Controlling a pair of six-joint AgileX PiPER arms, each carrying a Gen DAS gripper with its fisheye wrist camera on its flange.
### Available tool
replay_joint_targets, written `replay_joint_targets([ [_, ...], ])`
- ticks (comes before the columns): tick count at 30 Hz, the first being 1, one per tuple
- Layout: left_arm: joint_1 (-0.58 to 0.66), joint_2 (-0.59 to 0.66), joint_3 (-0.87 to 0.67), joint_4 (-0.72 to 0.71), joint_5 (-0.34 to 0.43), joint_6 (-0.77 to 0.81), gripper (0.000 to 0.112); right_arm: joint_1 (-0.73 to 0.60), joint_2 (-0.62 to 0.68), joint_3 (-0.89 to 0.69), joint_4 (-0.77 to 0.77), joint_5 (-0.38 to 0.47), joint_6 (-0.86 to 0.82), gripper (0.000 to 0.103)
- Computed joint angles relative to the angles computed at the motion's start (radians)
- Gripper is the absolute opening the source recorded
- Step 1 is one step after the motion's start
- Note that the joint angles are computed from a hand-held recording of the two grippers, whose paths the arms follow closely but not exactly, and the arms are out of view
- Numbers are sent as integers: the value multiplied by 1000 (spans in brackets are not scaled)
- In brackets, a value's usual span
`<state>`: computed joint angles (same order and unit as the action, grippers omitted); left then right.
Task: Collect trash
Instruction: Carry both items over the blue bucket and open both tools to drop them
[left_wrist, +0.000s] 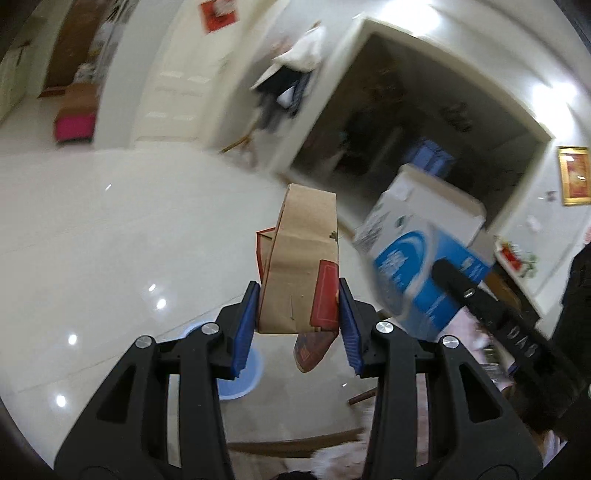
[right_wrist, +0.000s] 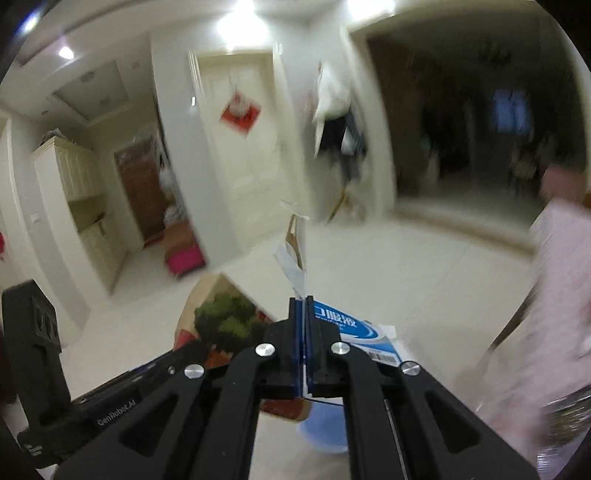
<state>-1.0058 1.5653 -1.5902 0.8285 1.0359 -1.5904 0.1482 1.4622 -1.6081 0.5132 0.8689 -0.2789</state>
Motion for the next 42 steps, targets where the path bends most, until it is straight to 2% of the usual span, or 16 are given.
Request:
replay_joint_targets([
  [2,69,22,51,-58,-40,30,40,44,107,11,-19,-13,34,3],
  [5,201,107,115,-200,-180,114,41,82,260,26,-61,-71,65,3],
  [10,355,340,71,-431,-337,310,41,82,553,-67,-133,-93,169,3],
  [12,404,432,11,-531,-365,408,43,72,632,-102,-158,-98,205,3],
  [14,429,512,-56,-565,-362,444,45,62,692,-129,-174,-107,239,3],
  [16,448,577,-111,-598,-361,477,50,53,734,-152,-186,-114,265,3],
  [18,467,647,-185,-646,-327,519,62,49,758,-155,-190,-134,278,3],
  [19,482,676,-229,-663,-303,541,65,46,773,-168,-194,-137,279,3],
  [21,496,704,-244,-703,-304,564,68,40,772,-147,-183,-151,255,3],
  [23,503,720,-257,-722,-293,578,68,50,748,-98,-180,-168,262,3],
  [26,496,706,-221,-726,-316,576,68,59,771,-108,-147,-171,247,3],
  [34,487,636,-121,-693,-332,498,68,59,818,-202,-41,-84,194,4],
  [39,482,550,-45,-628,-333,427,68,59,821,-243,29,-62,158,8],
  [40,479,526,-29,-612,-332,406,68,57,813,-249,49,-56,150,12],
  [41,470,514,-29,-597,-328,384,69,60,803,-248,48,-60,154,32],
  [42,464,489,-21,-576,-323,361,69,63,778,-232,42,-75,161,42],
])
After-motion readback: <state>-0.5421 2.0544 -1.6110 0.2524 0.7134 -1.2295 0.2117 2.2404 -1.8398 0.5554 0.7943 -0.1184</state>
